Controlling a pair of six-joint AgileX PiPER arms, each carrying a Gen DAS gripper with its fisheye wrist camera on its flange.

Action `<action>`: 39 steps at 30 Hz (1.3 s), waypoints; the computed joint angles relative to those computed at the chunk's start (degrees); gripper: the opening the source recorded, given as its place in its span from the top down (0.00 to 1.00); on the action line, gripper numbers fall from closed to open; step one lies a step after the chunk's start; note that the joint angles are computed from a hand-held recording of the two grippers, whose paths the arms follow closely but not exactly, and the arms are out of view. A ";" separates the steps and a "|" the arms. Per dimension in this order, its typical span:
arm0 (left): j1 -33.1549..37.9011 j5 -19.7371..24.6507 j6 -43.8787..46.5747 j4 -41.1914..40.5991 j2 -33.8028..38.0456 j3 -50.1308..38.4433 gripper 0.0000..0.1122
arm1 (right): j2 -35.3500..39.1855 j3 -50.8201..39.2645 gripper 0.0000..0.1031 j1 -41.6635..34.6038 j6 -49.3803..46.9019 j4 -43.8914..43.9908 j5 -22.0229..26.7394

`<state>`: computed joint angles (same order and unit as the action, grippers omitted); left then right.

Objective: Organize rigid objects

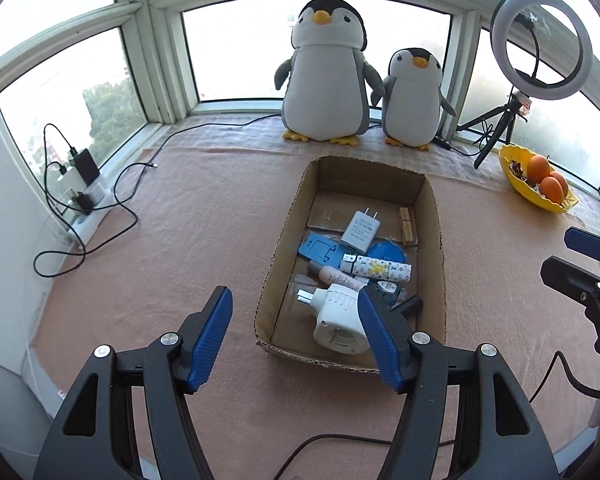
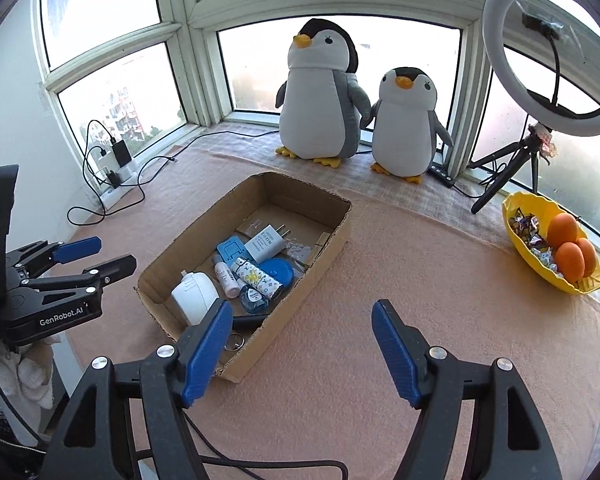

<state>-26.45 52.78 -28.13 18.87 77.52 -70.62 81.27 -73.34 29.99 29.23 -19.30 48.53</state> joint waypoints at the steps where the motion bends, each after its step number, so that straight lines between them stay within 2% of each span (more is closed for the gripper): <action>1: -0.66 0.22 -0.36 0.44 -0.29 -0.22 0.42 | -0.76 0.18 0.29 0.19 1.05 -0.80 0.22; 9: -4.42 2.02 -3.19 3.40 -1.32 -0.91 0.42 | -2.70 0.93 0.26 2.79 8.08 -6.75 2.89; 18: -5.31 2.70 -3.81 3.99 -2.00 -1.17 0.41 | -3.65 1.92 0.25 3.08 9.64 -6.48 2.89; 20: -5.57 2.58 -4.17 4.29 -2.13 -1.02 0.35 | -3.81 2.06 0.24 2.57 9.06 -5.60 2.65; 39: -5.85 3.06 -3.73 3.69 -1.90 -1.58 0.35 | -3.90 2.49 0.24 2.75 9.30 -5.23 2.51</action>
